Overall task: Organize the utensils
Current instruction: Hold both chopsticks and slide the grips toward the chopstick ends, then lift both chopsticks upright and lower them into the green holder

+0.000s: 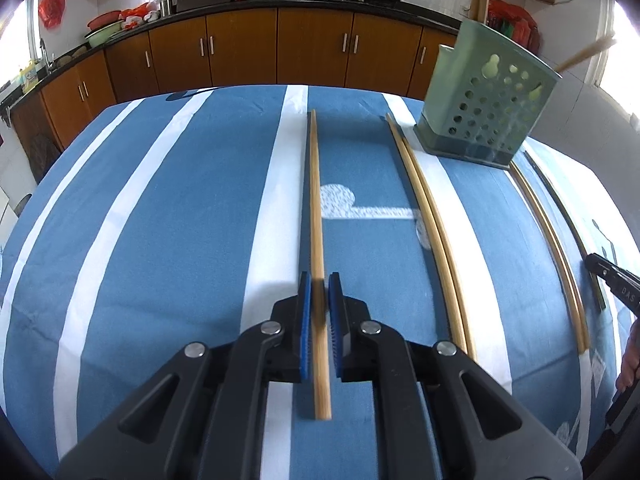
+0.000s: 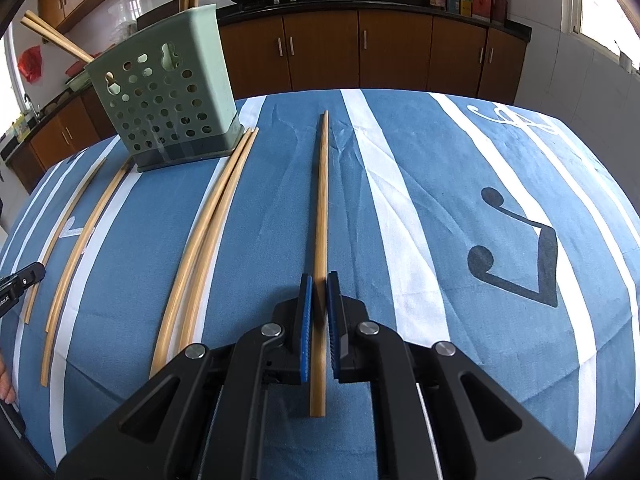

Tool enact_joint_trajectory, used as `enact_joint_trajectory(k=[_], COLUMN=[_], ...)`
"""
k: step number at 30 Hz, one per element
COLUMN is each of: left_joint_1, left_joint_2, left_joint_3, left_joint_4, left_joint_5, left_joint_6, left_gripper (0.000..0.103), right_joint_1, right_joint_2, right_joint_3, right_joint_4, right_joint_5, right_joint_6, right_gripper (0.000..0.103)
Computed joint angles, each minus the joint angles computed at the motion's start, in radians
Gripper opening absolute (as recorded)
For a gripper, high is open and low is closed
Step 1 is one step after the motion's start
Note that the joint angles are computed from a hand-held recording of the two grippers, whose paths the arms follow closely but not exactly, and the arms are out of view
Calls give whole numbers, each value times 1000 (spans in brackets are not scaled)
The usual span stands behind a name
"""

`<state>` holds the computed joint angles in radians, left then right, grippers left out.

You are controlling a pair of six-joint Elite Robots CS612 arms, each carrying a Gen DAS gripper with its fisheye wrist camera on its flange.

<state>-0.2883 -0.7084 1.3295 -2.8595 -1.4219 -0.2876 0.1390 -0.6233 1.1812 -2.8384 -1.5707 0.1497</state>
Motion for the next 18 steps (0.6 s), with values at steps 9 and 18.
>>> enact_joint_trajectory(k=[9, 18], left_joint_1=[-10, -6], left_joint_2=[-16, -52], left_joint_3=[26, 52], left_joint_4=[6, -113], left_joint_5=[18, 22], left_joint_6=[35, 32], left_gripper=[8, 8], right_joint_1=[-3, -11], right_joint_2=[-16, -53], right_joint_3=[28, 73], right_joint_4=[-45, -211], right_joint_5=[9, 11], right_joint_6=[13, 39], right_gripper=[7, 7])
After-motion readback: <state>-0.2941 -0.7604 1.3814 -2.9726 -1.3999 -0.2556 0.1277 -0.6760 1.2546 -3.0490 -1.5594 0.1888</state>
